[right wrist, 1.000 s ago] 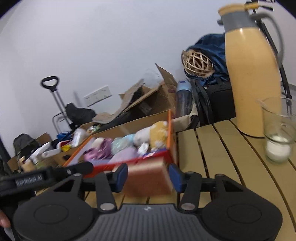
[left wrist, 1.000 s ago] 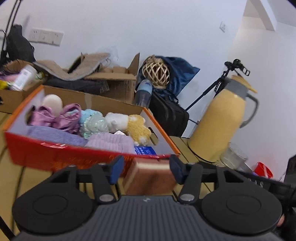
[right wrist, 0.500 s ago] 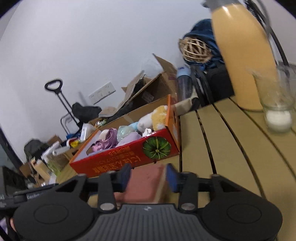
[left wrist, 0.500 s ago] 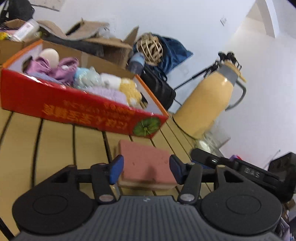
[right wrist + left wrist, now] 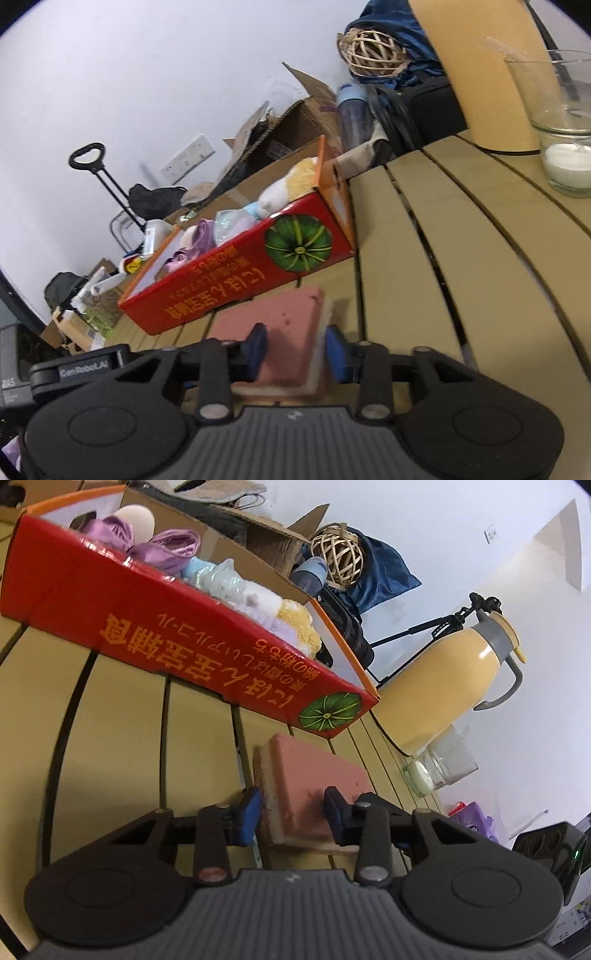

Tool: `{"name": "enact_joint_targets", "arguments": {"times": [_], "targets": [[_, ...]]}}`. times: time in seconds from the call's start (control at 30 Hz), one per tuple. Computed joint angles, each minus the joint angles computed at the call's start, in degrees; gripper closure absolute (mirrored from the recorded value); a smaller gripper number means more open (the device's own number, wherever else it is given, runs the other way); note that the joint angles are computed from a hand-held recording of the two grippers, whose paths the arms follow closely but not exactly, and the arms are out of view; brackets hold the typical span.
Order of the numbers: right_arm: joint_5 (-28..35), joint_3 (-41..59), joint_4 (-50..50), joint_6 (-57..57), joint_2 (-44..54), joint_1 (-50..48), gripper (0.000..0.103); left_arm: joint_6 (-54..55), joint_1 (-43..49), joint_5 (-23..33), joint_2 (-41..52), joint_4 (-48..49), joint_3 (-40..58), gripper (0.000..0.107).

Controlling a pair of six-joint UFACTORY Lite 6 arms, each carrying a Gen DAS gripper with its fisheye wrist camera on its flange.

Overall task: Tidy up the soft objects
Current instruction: 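Grasp the pink sponge block beside the box with both tools, then lift the sponge block into the red box and release it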

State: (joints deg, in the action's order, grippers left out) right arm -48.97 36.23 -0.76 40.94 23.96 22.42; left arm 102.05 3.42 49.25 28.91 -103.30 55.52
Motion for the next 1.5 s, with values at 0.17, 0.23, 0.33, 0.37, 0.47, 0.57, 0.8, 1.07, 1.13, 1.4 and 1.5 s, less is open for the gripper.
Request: {"name": "enact_joint_targets", "arguments": {"times": [0.17, 0.23, 0.33, 0.37, 0.47, 0.57, 0.8, 1.07, 1.13, 1.4, 1.5], "targets": [[3.4, -5.6, 25.3, -16.7, -12.7, 13.6, 0.074, 8.0, 1.4, 0.4, -16.0, -4.0, -14.7, 0.072], [1.7, -10.4, 37.3, -24.6, -20.0, 22.9, 0.074, 8.7, 6.3, 3.4, -27.4, -0.6, -24.3, 0.072], [-3.8, -16.5, 55.3, -30.3, -29.1, 40.5, 0.074, 2.6, 19.5, 11.2, -45.0, 12.4, -36.3, 0.072], [-5.3, -16.6, 61.3, -33.4, -30.7, 45.5, 0.074, -0.3, 24.5, 14.6, -50.5, 17.5, -38.8, 0.072], [-10.8, -13.3, 79.3, -47.1, -34.3, 59.2, 0.074, -5.1, 39.0, 26.4, -62.2, 28.9, -42.0, 0.072], [-16.9, -8.9, 88.2, -53.5, -34.1, 67.4, 0.074, -7.5, 49.3, 36.6, -68.1, 34.2, -42.3, 0.072], [-25.0, -4.2, 97.5, -57.4, -32.5, 77.4, 0.074, -6.2, 62.1, 48.6, -70.5, 41.2, -42.6, 0.072], [-17.8, -7.6, 87.9, -64.2, -40.3, 63.0, 0.074, -8.8, 34.2, 31.0, -57.5, 24.1, -34.0, 0.072], [-10.6, -6.1, 82.9, -68.1, -41.7, 51.0, 0.074, -9.2, 22.2, 23.1, -45.5, 18.1, -23.8, 0.072], [21.1, 18.9, 53.8, -63.1, -17.9, 8.2, 0.074, -23.8, -0.1, 6.7, -0.6, 10.3, 24.1, 0.072], [28.1, 32.1, 50.0, -62.4, -4.9, 1.6, 0.074, -33.7, -2.9, 3.4, 15.1, 12.8, 42.1, 0.072]]}}
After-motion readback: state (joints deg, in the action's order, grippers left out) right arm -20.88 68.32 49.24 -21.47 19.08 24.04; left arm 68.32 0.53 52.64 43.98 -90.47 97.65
